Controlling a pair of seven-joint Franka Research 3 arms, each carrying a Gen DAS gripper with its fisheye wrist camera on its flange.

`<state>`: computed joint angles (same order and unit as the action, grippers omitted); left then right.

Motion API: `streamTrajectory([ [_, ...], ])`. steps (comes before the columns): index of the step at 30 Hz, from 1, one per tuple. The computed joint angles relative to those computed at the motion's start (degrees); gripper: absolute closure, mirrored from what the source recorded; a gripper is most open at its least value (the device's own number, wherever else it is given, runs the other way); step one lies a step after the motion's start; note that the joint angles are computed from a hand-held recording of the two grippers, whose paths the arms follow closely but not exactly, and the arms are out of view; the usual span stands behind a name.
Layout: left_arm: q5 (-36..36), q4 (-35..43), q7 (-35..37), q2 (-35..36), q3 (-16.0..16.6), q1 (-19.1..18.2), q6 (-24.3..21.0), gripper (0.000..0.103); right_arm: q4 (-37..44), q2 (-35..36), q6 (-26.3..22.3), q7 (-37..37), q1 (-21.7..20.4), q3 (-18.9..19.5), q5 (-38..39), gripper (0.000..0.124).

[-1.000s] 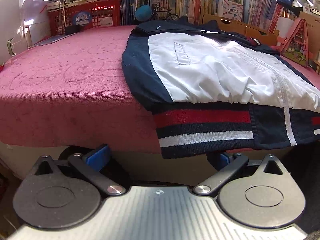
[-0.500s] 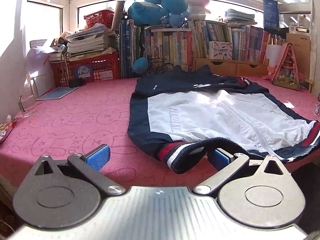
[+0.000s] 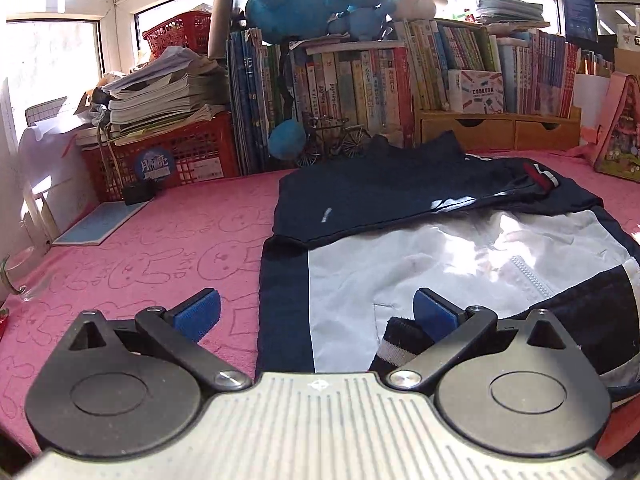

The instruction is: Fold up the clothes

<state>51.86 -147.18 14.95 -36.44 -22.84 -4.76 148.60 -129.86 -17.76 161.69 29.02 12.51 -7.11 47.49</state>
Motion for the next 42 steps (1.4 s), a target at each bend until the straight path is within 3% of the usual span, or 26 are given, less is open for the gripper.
streamTrajectory([
  [5,-0.01,-2.82,2.66,-4.36,2.52,-0.84,4.20,0.000,2.68,4.50,-1.08,3.78,-1.49,2.14,-4.50,0.021],
  [10,-4.64,-6.39,15.26,-9.93,7.57,-6.33,9.65,0.000,2.97,6.46,-0.05,7.08,-2.08,3.39,-6.83,0.021],
  [15,-11.86,-9.75,25.53,-7.47,15.95,-16.79,24.06,0.000,4.53,7.52,-2.63,7.75,-2.39,2.93,-6.01,0.021],
  [18,-13.78,-8.72,28.19,-2.00,15.91,-17.77,29.52,0.000,5.27,7.19,-4.21,6.44,-2.62,2.56,-4.76,0.021],
  [23,-15.61,-4.26,28.46,6.00,8.14,-10.52,28.16,0.000,5.38,4.66,-6.41,-0.73,-2.24,0.80,0.67,0.021],
  [27,-18.52,-3.22,25.69,8.35,3.77,-3.21,30.32,0.000,4.49,1.01,-8.46,-10.91,-1.21,-1.86,8.04,0.021],
  [30,-19.68,-2.73,23.79,8.25,0.19,2.15,31.11,0.000,4.15,-1.67,-13.34,-20.98,-0.47,-4.86,14.42,0.021],
  [32,-18.82,-1.84,22.13,7.67,-3.92,6.78,30.08,0.000,4.08,-2.61,-16.79,-25.74,-0.86,-5.85,17.07,0.021],
  [35,-15.76,0.01,18.76,6.44,-9.20,12.26,24.77,0.000,4.75,-2.38,-21.77,-28.77,-2.21,-6.55,19.48,0.021],
  [38,-13.99,0.99,17.64,7.65,-8.39,11.56,20.97,0.000,7.67,-0.03,-30.79,-26.55,-3.92,-9.15,25.01,0.021],
  [40,-14.07,0.41,17.38,8.37,-5.62,9.17,21.46,0.000,10.84,2.84,-38.79,-22.21,-5.49,-11.01,26.80,0.021],
  [42,-14.06,-0.30,17.13,8.63,-2.86,6.94,22.37,0.000,12.07,3.86,-39.58,-20.79,-7.15,-9.34,23.08,0.021],
])
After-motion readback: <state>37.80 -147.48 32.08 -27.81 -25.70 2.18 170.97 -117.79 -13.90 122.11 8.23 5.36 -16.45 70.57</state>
